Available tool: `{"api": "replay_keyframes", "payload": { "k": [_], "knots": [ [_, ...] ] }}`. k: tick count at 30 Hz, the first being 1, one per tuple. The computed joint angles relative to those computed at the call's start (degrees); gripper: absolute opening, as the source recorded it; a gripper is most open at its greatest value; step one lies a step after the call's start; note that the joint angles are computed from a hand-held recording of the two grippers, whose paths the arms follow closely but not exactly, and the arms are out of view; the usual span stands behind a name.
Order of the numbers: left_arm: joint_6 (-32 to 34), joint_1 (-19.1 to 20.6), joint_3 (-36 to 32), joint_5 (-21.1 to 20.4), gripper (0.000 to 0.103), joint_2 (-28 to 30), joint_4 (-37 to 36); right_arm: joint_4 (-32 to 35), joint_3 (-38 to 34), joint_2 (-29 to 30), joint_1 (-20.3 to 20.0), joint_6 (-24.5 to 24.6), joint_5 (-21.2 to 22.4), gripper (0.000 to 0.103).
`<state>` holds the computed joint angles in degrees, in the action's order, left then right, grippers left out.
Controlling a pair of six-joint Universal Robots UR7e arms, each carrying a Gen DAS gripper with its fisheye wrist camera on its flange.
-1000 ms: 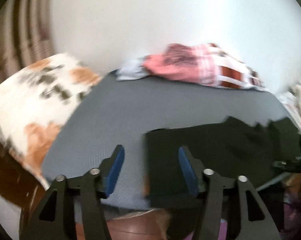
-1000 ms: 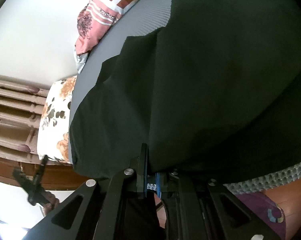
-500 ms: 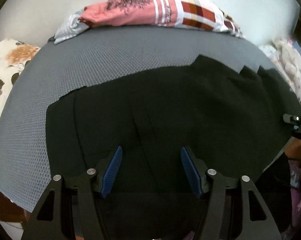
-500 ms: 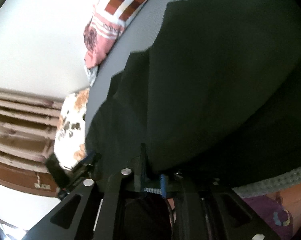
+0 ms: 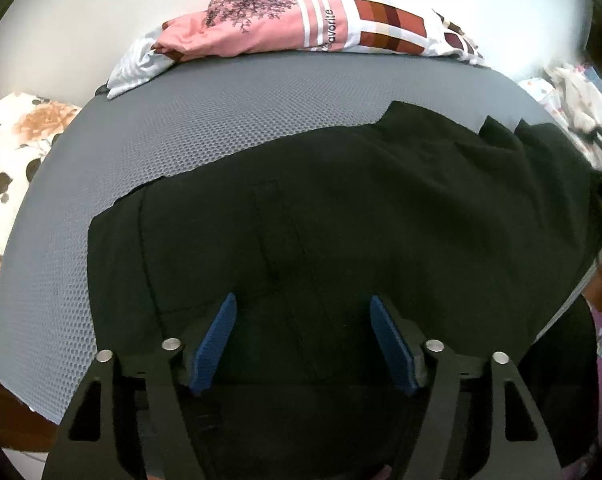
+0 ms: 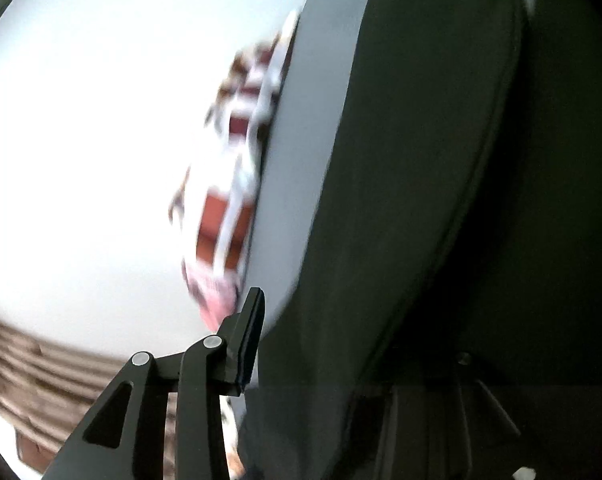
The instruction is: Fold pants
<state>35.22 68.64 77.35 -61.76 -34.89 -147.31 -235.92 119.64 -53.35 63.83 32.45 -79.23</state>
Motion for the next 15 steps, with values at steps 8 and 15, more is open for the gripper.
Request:
{"api": "replay_keyframes", "payload": {
  "k": [8,15],
  "knots": [
    [0.37,-0.21,-0.72,0.49,0.079,0.42,1.02,5.42,2.03,-8.45,-1.06,-3.23,-9.91,0.005],
    [0.85,-0.32,-0.78,0.62,0.082,0.53,1.24,-3.87,12.69,-11.49,-1.14,-8.72,-10.08,0.004]
  ]
}}
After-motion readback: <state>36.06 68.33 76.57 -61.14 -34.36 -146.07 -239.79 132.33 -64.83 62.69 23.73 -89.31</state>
